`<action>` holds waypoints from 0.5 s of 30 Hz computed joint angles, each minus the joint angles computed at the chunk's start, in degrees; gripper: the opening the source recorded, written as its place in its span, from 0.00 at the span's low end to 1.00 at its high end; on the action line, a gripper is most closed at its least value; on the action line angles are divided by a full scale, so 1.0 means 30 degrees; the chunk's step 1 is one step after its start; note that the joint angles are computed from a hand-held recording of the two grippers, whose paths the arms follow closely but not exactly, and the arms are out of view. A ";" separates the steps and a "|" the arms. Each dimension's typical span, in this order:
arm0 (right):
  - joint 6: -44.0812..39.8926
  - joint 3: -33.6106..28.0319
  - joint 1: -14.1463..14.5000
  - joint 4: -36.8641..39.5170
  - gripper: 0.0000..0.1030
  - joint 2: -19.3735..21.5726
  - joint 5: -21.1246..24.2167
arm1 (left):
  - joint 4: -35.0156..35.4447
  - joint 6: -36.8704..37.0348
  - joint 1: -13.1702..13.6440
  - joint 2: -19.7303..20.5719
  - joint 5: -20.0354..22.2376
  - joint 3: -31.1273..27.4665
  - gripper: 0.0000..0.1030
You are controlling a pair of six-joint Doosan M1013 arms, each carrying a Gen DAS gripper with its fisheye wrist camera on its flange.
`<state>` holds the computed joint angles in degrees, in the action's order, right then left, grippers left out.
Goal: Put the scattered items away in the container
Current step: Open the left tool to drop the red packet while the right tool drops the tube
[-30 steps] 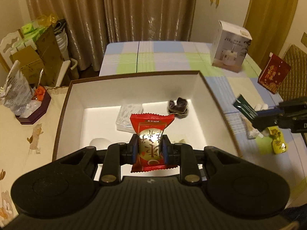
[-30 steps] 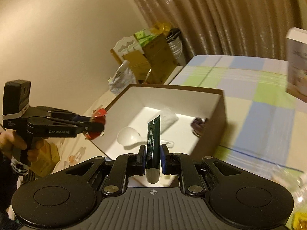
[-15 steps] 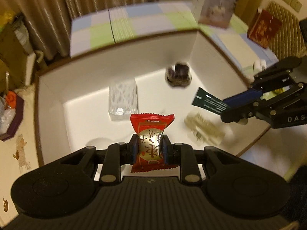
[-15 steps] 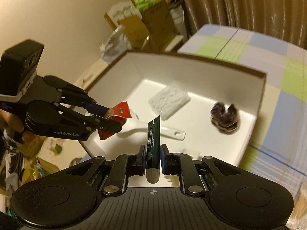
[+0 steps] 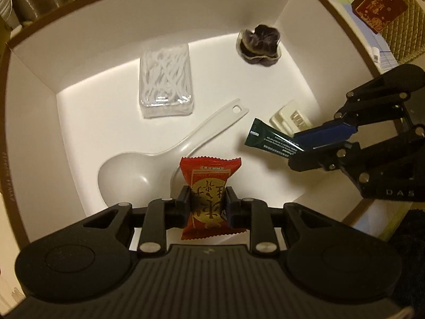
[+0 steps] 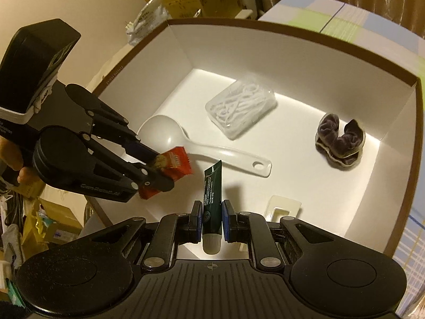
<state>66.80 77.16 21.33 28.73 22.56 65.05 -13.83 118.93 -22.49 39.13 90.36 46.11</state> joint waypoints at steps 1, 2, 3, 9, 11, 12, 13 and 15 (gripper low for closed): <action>0.0088 -0.0042 0.0035 -0.0055 0.17 0.0035 0.0039 | -0.0003 -0.0034 -0.0001 0.0058 0.0103 -0.0037 0.22; 0.0146 -0.0070 0.0040 -0.0085 0.17 0.0076 0.0069 | 0.0011 -0.0049 -0.0009 0.0076 0.0175 -0.0051 0.26; 0.0195 -0.0085 0.0032 -0.0114 0.17 0.0080 0.0109 | 0.0042 0.0011 -0.0016 0.0035 0.0096 0.0008 0.29; 0.0357 -0.0159 0.0046 -0.0184 0.17 0.0173 0.0222 | 0.0294 0.0336 0.0020 0.0003 -0.0135 -0.0006 0.32; 0.0442 -0.0168 0.0073 -0.0257 0.17 0.0205 0.0267 | 0.0348 0.0328 0.0017 -0.0042 -0.0152 -0.0005 0.32; 0.0475 -0.0172 0.0089 -0.0295 0.17 0.0227 0.0283 | 0.0417 0.0320 0.0011 -0.0066 -0.0192 0.0017 0.32; 0.0421 -0.0156 0.0102 -0.0286 0.17 0.0224 0.0270 | 0.0488 0.0364 0.0016 -0.0079 -0.0253 0.0033 0.32; -0.0170 -0.0051 0.0123 -0.0014 0.17 0.0160 0.0094 | 0.0647 0.0454 -0.0014 -0.0148 -0.0405 0.0113 0.34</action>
